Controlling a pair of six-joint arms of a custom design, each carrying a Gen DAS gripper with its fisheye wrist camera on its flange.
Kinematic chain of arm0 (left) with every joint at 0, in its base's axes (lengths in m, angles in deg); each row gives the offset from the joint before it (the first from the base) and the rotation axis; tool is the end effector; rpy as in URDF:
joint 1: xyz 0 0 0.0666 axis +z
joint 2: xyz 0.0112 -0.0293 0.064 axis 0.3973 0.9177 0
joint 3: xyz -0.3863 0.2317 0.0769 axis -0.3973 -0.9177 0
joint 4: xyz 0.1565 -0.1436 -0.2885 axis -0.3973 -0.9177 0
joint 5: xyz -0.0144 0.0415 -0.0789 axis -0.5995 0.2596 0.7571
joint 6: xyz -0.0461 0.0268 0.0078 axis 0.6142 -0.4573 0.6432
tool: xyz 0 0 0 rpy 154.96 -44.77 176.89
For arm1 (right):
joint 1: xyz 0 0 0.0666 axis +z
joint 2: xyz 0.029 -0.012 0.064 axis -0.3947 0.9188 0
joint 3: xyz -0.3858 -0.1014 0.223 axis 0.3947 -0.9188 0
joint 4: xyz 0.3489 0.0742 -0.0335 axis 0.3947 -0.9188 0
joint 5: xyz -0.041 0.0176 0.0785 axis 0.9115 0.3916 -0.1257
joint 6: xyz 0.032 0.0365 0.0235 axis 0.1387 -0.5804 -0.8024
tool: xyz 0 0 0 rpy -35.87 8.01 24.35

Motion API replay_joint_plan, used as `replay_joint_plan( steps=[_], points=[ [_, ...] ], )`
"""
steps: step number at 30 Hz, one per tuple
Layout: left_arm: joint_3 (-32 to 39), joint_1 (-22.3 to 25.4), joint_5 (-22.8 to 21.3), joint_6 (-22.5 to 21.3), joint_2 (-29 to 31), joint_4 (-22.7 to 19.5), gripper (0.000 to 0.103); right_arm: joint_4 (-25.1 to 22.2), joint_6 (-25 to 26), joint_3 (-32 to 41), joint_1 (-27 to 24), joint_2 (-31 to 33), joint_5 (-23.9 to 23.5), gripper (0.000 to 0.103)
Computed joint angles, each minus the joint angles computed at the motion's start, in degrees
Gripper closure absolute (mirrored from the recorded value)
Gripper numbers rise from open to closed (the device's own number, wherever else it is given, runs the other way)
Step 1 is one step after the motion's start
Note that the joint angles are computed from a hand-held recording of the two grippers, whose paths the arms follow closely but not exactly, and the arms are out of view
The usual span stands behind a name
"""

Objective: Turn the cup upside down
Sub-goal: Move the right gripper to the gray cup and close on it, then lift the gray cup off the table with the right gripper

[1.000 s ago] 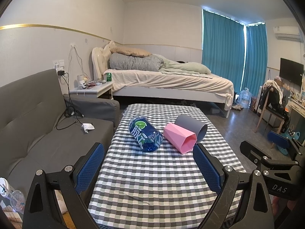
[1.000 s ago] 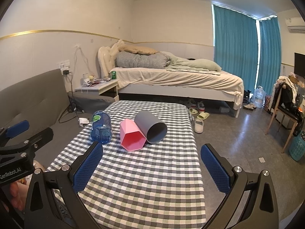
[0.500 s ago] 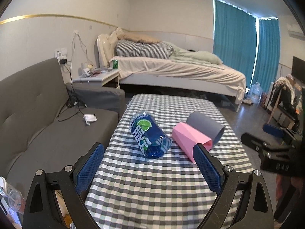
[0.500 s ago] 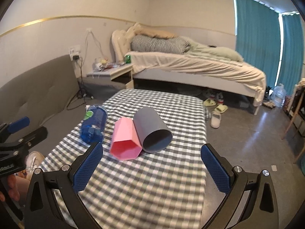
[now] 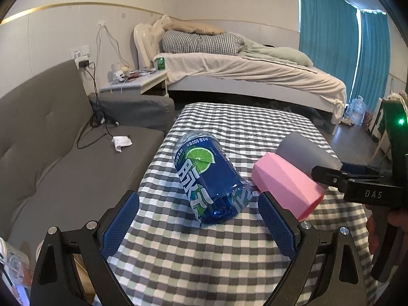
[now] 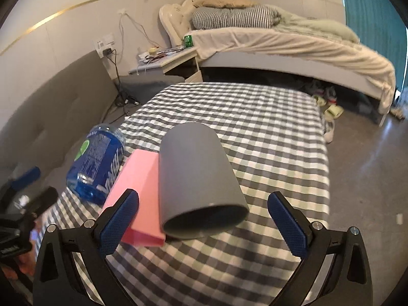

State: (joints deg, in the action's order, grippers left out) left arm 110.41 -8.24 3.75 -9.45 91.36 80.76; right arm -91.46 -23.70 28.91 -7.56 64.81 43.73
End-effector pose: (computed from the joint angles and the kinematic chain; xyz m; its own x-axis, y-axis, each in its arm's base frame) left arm 0.4084 -0.2477 0.2985 -0.5776 0.2535 -0.7760 0.3994 0.9168 0.0022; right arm 0.3839 0.1023 0.2734 -0.6867 0.2429 -0.6852 0.1268 0.9681 0.2162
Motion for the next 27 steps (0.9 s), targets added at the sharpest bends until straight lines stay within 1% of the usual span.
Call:
replay_joint_plan(
  steps=[2, 3, 4, 5, 6, 9, 12, 13, 15, 18, 19, 20, 23, 24, 27],
  points=[
    [0.36, 0.18, 0.68, 0.61, 0.67, -0.36, 0.006, 0.88, -0.94, 0.00, -1.43, 1.03, -4.02, 0.014],
    [0.47, 0.10, 0.89, 0.79, 0.85, -0.73, 0.006, 0.58, -1.04, 0.18, -1.92, 1.38, -5.31, 0.019],
    [0.46, 0.06, 1.05, 0.79, 1.00, -0.99, 0.006, 0.54, -1.11, 0.23, -2.30, 1.84, -6.79, 0.021],
    [0.57, 0.00, 1.09, 0.71, 1.15, -1.15, 0.006, 0.47, -1.41, 0.28, -2.55, 1.99, -8.15, 0.028],
    [0.38, -0.22, 0.77, 0.52, 1.08, -1.20, 0.006, -0.01, -1.47, 0.39, -2.88, 2.33, -9.14, 0.028],
    [-0.07, -0.70, 0.36, 0.54, 0.68, -1.47, 0.006, 0.00, -1.96, -0.37, -2.79, 1.67, -9.09, 0.028],
    [-0.59, -0.99, 0.63, 1.34, -0.15, -2.35, 0.006, -2.04, -3.52, -1.54, -1.85, -0.48, -6.22, 0.028],
    [-0.72, -1.07, 0.65, 1.61, -0.41, -2.70, 0.006, -3.10, -4.73, -2.08, -1.18, -1.47, -4.62, 0.028],
    [-1.27, -1.22, 0.79, 2.29, -1.23, -3.08, 0.006, -6.12, -6.86, -2.68, 0.15, -3.44, -1.89, 0.028],
    [-2.39, -1.20, 1.60, 3.83, -3.00, -3.39, 0.006, -11.91, -9.91, -3.01, 3.96, -6.01, 4.36, 0.028],
    [-2.71, -1.16, 1.91, 4.28, -3.58, -3.58, 0.006, -14.38, -11.65, -3.07, 5.87, -7.02, 6.80, 0.028],
    [-3.09, -1.11, 2.22, 4.59, -4.14, -3.59, 0.006, -15.91, -13.09, -3.25, 7.04, -7.71, 8.08, 0.028],
    [-4.42, -1.01, 2.48, 5.00, -6.50, -3.84, 0.006, -23.11, -21.26, -3.16, 13.43, -9.64, 13.52, 0.028],
    [-4.98, -0.94, 2.59, 5.17, -7.58, -3.86, 0.006, -25.65, -23.83, -2.70, 15.66, -9.81, 14.93, 0.028],
    [-6.48, -0.38, 3.19, 4.88, -10.09, -4.20, 0.006, -31.29, -29.21, -0.88, 21.76, -9.48, 18.73, 0.028]
  ],
)
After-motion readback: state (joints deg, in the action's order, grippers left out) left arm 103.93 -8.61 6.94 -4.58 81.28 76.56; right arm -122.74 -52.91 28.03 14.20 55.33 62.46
